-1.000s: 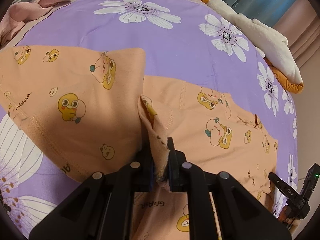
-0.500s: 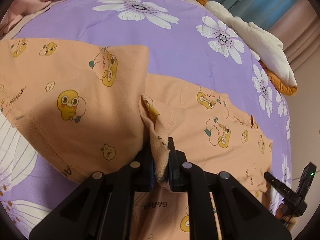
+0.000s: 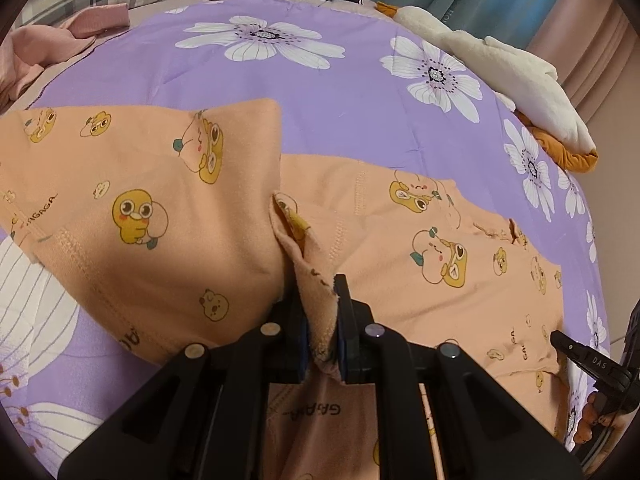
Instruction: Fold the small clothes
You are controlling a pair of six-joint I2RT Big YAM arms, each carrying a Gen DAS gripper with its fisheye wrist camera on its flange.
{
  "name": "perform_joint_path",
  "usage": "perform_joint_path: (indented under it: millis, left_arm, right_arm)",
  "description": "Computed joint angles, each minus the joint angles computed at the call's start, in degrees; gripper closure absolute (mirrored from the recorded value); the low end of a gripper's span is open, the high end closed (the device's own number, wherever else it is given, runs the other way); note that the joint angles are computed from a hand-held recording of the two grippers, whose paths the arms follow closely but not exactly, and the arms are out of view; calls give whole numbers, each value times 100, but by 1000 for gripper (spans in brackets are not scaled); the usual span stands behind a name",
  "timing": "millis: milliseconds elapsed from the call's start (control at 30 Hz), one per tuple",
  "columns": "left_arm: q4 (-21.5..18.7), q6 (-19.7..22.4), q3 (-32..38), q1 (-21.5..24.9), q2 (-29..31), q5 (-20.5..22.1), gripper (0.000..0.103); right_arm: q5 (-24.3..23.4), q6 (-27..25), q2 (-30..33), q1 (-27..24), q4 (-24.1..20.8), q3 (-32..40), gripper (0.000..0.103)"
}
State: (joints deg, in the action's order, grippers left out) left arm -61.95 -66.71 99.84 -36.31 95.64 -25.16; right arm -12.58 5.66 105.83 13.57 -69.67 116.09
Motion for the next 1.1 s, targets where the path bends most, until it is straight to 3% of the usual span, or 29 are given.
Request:
perform_joint_path:
  millis: [267,1100]
  left_arm:
    - [234,-11,-168,10,-100,42,89]
    - [267,-17,-188,6,-109,30,89]
  right_arm:
    - [85,-12,-11,33,22,-19,97]
    - [150,-40,-4,48,30,-9,97]
